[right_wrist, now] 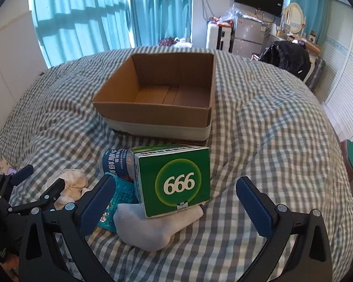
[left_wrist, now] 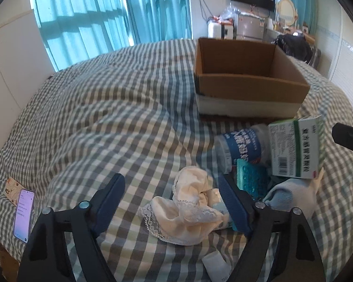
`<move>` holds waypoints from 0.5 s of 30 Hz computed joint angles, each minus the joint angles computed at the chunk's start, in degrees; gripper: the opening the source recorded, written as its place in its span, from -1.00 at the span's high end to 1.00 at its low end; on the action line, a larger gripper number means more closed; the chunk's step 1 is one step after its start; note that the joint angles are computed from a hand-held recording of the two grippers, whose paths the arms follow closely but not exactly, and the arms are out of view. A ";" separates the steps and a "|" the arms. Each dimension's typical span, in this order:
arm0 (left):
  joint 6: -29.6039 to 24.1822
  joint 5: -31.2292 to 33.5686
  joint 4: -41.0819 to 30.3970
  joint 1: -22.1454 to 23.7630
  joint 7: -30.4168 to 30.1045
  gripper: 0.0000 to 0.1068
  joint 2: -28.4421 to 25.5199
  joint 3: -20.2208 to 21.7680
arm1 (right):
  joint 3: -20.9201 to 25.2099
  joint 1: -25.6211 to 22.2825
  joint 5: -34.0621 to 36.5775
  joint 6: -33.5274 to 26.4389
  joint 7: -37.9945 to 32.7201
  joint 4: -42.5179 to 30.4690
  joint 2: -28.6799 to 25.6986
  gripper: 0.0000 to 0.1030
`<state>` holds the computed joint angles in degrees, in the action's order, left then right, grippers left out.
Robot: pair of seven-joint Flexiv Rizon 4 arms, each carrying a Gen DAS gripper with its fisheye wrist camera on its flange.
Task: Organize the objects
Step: 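Grasp the white cloth with the left tool while the right tool grasps the green medicine box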
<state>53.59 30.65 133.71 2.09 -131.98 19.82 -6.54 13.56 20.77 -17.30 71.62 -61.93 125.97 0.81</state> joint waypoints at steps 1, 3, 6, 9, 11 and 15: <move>-0.14 -0.20 -0.09 0.12 0.01 -0.56 -0.69 -0.05 | -0.15 0.14 -0.02 -0.15 -0.62 -0.56 -1.13 -1.00; 0.07 -0.80 -0.05 -0.09 0.45 -0.37 -2.07 0.30 | -0.17 0.34 2.06 0.07 -2.83 -1.45 -2.94 -1.00; 0.29 -2.49 -0.05 -0.71 1.84 -0.14 -4.20 1.29 | 0.00 0.47 6.09 -1.05 -6.34 -3.32 -5.32 -0.97; 0.93 -3.39 -0.03 -1.61 3.01 0.44 -5.63 1.98 | 1.24 -0.08 13.14 -3.63 -12.56 -6.37 -7.71 -0.88; 2.35 -4.56 0.29 -2.32 4.40 0.62 -6.07 2.71 | 1.72 -0.21 16.19 -4.97 -15.08 -7.59 -8.51 -0.71; 4.15 -4.93 1.19 -2.77 5.53 0.76 -4.76 3.13 | 1.37 0.33 15.79 -2.59 -14.92 -6.14 -7.75 -0.23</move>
